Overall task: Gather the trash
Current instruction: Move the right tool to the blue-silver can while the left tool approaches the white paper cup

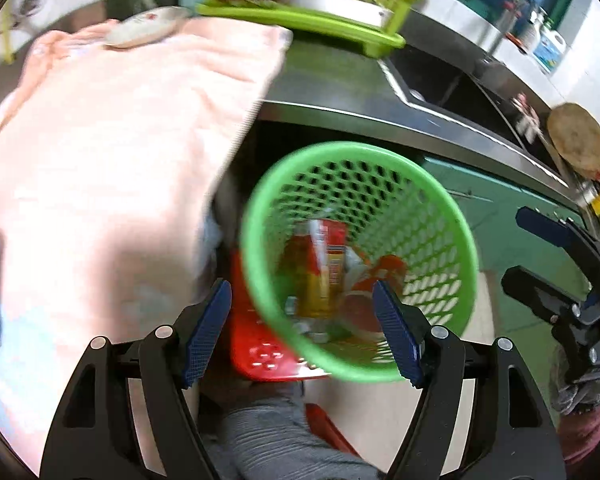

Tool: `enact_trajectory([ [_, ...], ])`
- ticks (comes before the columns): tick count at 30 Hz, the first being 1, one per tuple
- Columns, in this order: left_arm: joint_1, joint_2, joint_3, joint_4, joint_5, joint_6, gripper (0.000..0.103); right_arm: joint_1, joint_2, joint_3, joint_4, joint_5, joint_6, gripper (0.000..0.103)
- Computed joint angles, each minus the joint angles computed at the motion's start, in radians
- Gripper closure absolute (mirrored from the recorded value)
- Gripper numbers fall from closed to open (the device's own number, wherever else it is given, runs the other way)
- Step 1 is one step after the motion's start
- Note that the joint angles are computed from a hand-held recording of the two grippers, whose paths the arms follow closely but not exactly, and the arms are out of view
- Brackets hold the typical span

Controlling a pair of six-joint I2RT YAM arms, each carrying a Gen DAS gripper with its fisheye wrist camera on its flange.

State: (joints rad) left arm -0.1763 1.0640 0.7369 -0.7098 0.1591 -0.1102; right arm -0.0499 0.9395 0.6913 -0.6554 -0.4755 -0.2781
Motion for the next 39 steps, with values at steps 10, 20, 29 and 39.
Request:
enact_trajectory([
  [10, 0.558, -0.2, 0.019, -0.203, 0.142, 0.353, 0.031, 0.389, 0.081, 0.053, 0.111, 0.162, 0.218, 0.014],
  [20, 1.33, -0.079, 0.153, -0.325, 0.39, 0.88, 0.03, 0.72, 0.319, 0.214, 0.203, 0.26, 0.394, 0.014],
  [29, 1.644, 0.18, 0.284, -0.292, 0.447, 1.032, 0.031, 0.923, 0.638, 0.482, 0.234, 0.255, 0.572, 0.014],
  [39, 1.715, 0.338, 0.34, -0.246, 0.454, 1.067, 0.03, 0.993, 1.009, 0.894, 0.163, 0.167, 0.778, 0.022],
])
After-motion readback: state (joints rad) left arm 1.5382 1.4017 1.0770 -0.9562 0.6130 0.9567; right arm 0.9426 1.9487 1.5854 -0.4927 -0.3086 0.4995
